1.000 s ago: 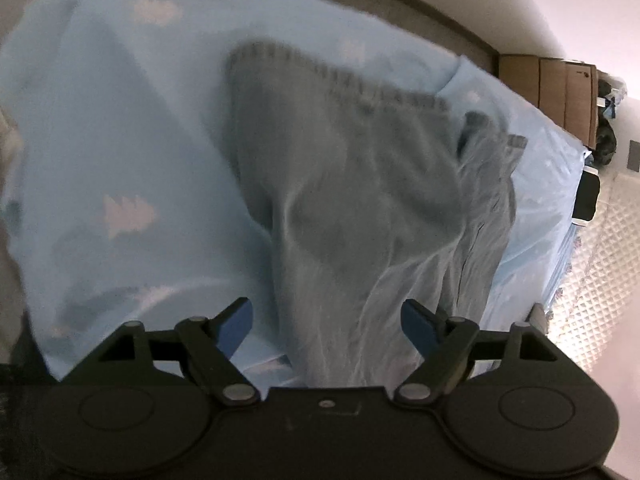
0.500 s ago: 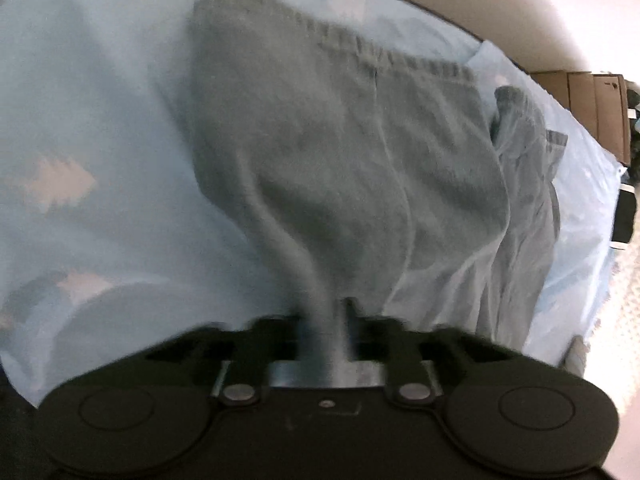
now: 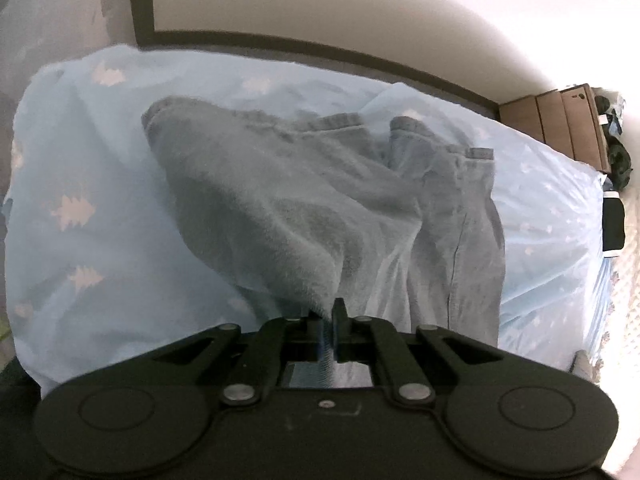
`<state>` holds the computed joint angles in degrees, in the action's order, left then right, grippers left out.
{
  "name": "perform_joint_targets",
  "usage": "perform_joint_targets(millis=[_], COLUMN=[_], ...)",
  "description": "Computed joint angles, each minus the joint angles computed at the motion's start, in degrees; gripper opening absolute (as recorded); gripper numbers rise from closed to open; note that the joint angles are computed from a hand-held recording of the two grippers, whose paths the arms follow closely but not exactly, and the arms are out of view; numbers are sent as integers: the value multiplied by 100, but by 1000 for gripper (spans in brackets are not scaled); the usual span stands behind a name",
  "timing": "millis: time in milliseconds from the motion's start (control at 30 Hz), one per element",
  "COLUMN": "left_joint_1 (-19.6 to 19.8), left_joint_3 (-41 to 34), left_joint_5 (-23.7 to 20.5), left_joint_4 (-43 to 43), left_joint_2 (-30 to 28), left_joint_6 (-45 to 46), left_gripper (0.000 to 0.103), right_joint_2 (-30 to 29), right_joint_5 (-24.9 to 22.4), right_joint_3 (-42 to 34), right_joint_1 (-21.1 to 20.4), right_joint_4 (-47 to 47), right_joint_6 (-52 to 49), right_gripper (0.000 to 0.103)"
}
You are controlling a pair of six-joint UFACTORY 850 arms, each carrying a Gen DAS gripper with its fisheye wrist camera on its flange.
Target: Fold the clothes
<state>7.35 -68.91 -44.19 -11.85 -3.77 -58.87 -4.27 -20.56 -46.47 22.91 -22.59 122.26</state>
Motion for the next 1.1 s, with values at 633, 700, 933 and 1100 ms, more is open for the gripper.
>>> perform_joint_targets(millis=[633,700,933,1100], left_joint_1=[244,347,451,272], left_joint_3=[-537,-408,-247,-982], left_joint_5=[-51,-98,-98,110], left_joint_4=[-657,-885,-932,-985], left_joint_2=[-108,-40,-42,-660], left_joint_6=[391,593,397,318], left_gripper=[2,2,2,2], right_joint_2=[427,591,505,83], right_joint_5=[-543,-842,-1157,-1058], right_joint_3=[-655,-743,-781,-1346], right_joint_1=[146,192,201,108], right_joint_4=[-2230,-2217,-936,-1322], right_joint_6=[1190,890,-240,251], right_gripper=[19,19,19,19])
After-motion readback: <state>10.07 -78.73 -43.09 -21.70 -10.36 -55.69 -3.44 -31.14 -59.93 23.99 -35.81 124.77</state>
